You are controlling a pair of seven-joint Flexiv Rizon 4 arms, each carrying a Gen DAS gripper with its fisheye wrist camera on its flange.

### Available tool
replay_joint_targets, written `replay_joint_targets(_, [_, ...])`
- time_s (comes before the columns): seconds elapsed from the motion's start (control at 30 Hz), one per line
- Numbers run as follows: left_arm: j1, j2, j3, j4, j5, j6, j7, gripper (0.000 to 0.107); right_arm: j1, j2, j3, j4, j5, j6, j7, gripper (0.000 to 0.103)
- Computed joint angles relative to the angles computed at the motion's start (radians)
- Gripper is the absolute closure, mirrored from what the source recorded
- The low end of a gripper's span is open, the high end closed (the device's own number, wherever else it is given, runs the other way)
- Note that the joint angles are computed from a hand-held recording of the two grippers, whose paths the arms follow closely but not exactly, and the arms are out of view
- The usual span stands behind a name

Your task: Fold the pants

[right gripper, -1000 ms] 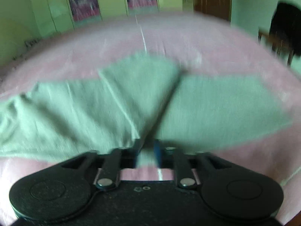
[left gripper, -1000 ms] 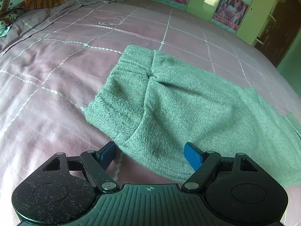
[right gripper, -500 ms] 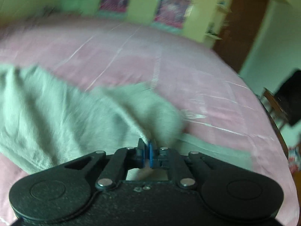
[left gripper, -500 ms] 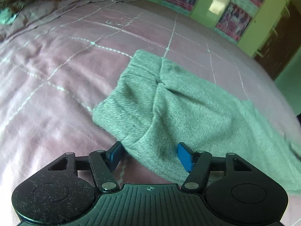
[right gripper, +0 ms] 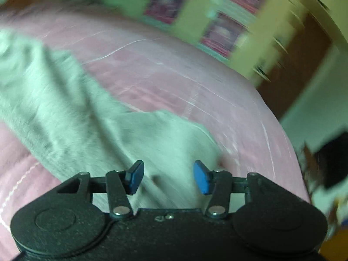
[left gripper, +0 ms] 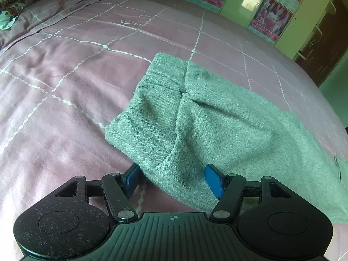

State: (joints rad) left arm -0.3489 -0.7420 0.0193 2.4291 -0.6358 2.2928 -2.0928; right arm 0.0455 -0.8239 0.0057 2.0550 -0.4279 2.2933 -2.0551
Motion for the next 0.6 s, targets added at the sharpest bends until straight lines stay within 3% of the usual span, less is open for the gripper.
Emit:
replay_joint_targets(0.13, [0.005, 0.007, 0.000, -0.001, 0.004, -0.014, 0.001, 0.043, 0.122, -0.044, -0.072, -0.053, 0.009, -0.088, -0.137, 0.055])
replay_joint_targets(0.2, [0.001, 0.008, 0.002, -0.001, 0.001, -0.017, 0.003, 0.043, 0.175, -0.077, -0.101, -0.089, 0.067, -0.078, -0.197, 0.058])
replay_joint_targets(0.23, [0.001, 0.008, 0.003, -0.002, 0.003, -0.018, 0.004, 0.043, 0.173, -0.079, -0.092, -0.099, 0.075, -0.087, -0.199, 0.084])
replay_joint_targets(0.27, [0.006, 0.007, 0.003, -0.001, 0.010, -0.016, 0.003, 0.043, 0.143, -0.069, -0.058, -0.112, 0.065, -0.123, -0.178, 0.099])
replay_joint_targets(0.3, [0.007, 0.007, 0.003, 0.000, 0.014, -0.014, 0.002, 0.043, 0.085, -0.055, -0.006, -0.127, 0.037, -0.144, -0.113, 0.099])
replay_joint_targets(0.4, [0.018, 0.006, 0.002, 0.002, 0.034, -0.009, 0.001, 0.043, -0.063, -0.036, 0.118, -0.152, 0.009, -0.069, 0.072, 0.099])
replay_joint_targets(0.5, [0.014, 0.005, 0.004, 0.001, 0.032, -0.008, 0.004, 0.043, -0.197, -0.022, 0.194, -0.175, 0.012, 0.011, 0.297, 0.099])
replay_joint_targets(0.6, [0.017, 0.004, 0.002, 0.002, 0.036, -0.006, 0.003, 0.043, -0.347, -0.037, 0.253, -0.213, -0.035, 0.001, 0.547, 0.099])
